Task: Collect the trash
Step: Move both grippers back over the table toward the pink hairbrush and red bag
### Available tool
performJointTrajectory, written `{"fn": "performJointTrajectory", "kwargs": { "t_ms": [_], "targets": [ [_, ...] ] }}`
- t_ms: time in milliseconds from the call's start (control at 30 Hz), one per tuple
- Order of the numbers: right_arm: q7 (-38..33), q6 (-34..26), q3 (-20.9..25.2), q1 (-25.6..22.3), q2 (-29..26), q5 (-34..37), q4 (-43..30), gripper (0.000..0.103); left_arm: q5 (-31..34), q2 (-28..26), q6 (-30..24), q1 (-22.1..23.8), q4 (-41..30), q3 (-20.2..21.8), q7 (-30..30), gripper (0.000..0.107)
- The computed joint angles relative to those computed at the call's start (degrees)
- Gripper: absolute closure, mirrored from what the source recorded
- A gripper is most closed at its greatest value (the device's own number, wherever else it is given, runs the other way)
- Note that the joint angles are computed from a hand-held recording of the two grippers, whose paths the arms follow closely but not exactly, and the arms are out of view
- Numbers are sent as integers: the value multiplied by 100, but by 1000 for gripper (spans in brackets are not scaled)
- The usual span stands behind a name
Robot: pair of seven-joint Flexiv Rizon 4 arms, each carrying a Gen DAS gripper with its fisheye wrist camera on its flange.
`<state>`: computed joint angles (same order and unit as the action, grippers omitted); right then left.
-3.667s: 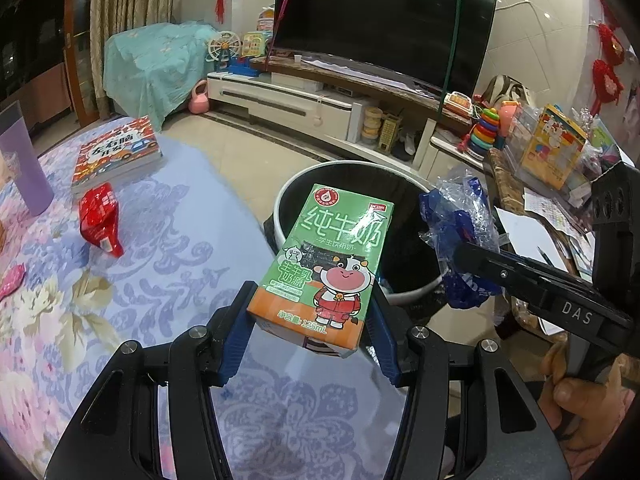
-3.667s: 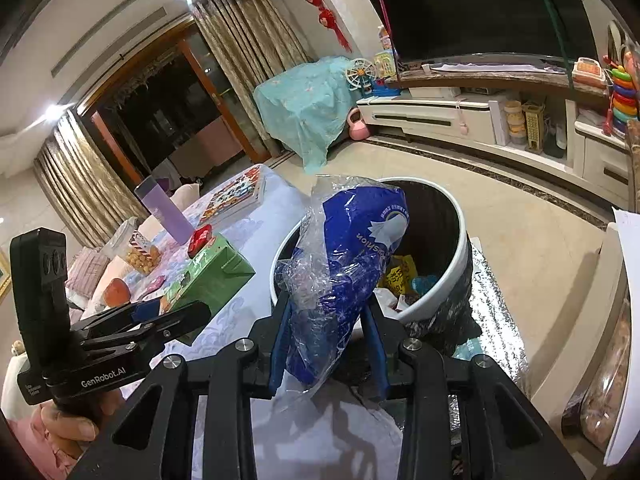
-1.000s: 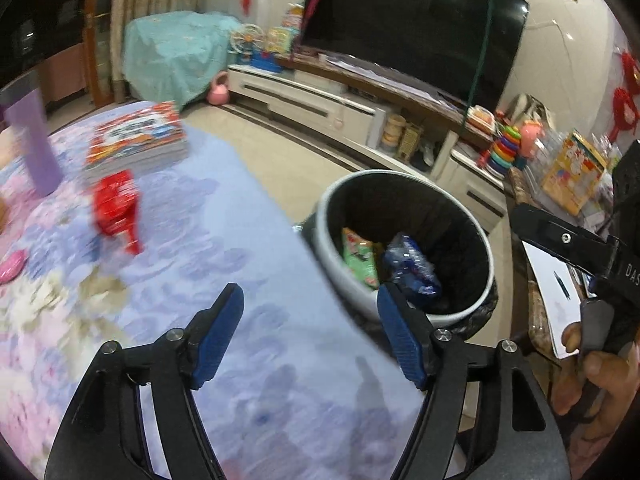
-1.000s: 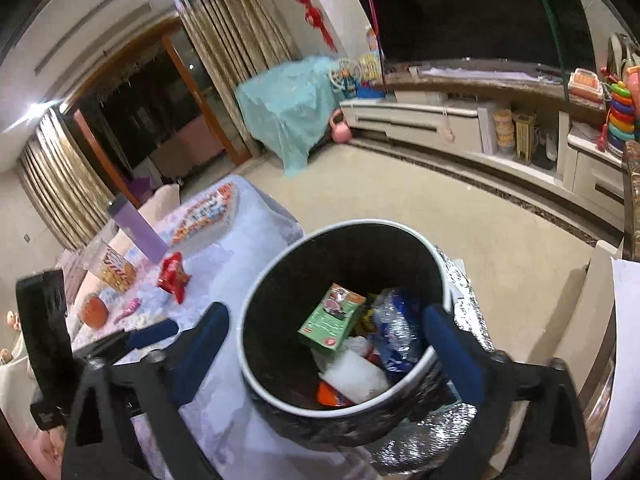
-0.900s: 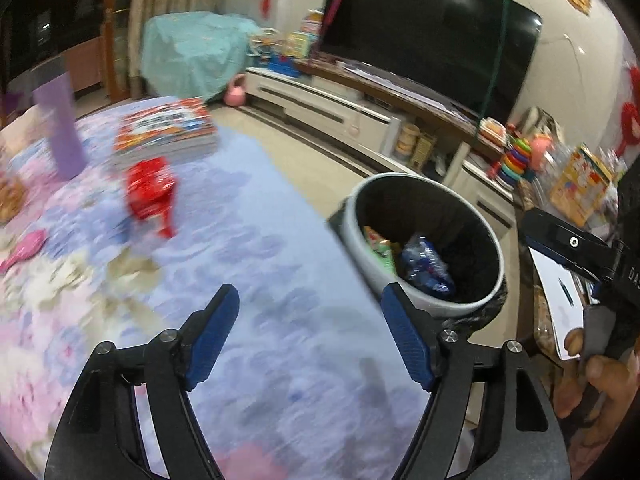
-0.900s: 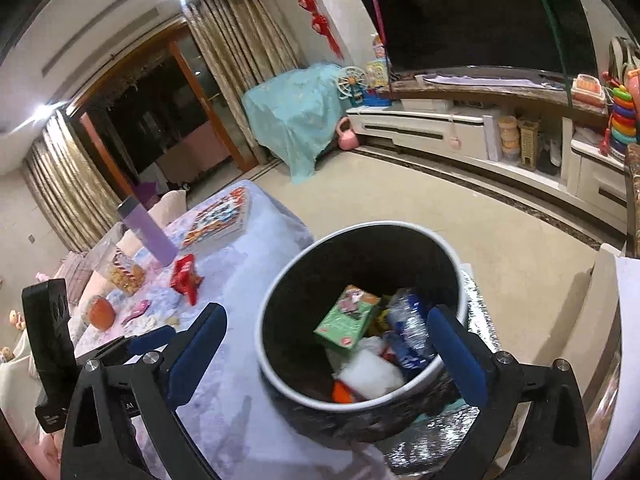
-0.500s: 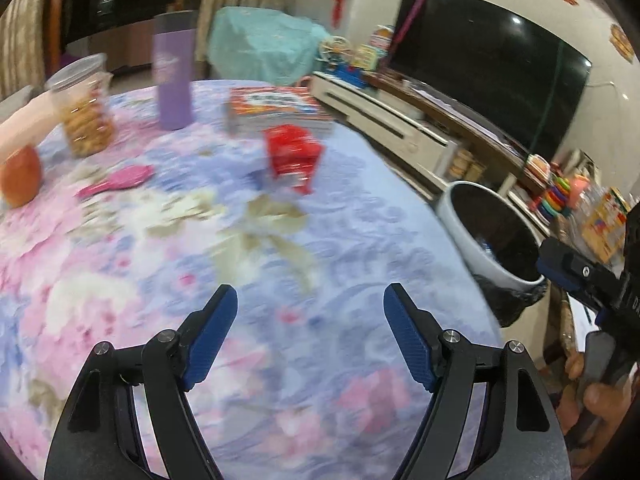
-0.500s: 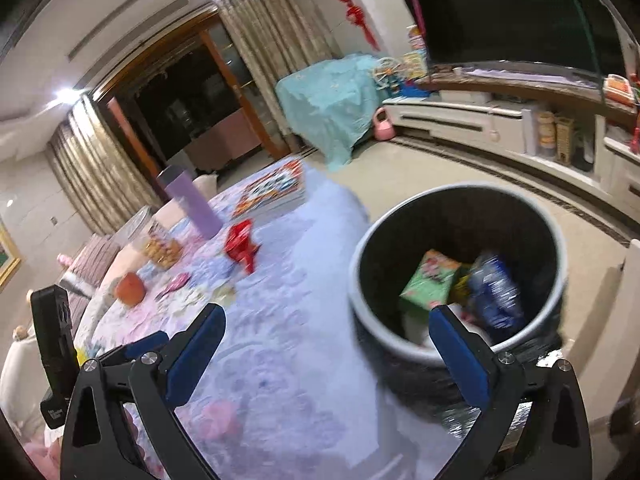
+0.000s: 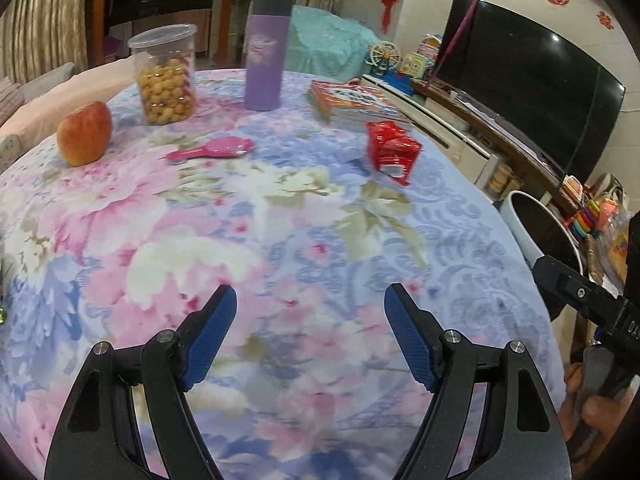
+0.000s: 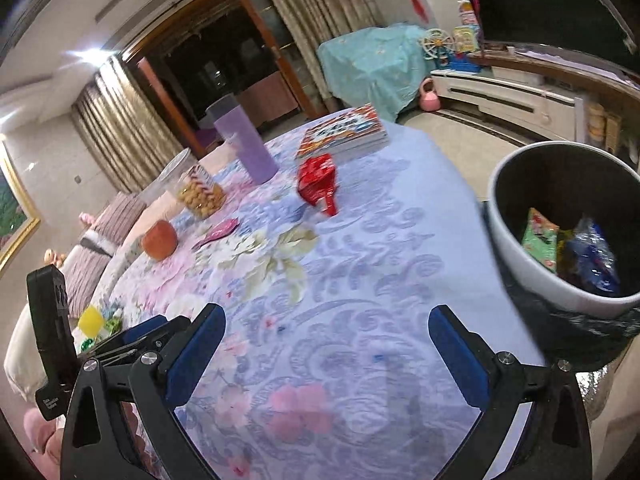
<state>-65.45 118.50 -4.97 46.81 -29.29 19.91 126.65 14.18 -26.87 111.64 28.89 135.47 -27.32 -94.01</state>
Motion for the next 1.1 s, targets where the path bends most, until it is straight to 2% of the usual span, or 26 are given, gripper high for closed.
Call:
{"fn": "performJointTrajectory", "kwargs": {
  "t_ms": [100, 200, 400, 533, 867, 1100],
  "targets": [
    [-19, -142, -104, 138, -88, -9, -129, 1, 107, -40, -32, 226, -17, -65, 104, 28],
    [19, -300, -187, 192, -203, -120, -279, 1, 212, -157, -329, 692, -104, -414, 347, 27],
    [94, -459, -423, 333, -377, -329, -518, 1, -170, -238, -487, 575, -296, -100, 936, 27],
    [172, -592, -542, 321, -482, -502, -712, 1, -387, -294, -688, 652, -471, -141, 1268, 27],
    [473, -837, -538, -62, -842, -1075, -1261, 1, -1103, -642, -1103, 135, -1395, 292, 2229, 26],
    [651, -1123, -413, -458, -1115, -1599, -1727, 1, -1605, -1023, -1591, -575, -2325, 943, 2981, 26]
  ]
}}
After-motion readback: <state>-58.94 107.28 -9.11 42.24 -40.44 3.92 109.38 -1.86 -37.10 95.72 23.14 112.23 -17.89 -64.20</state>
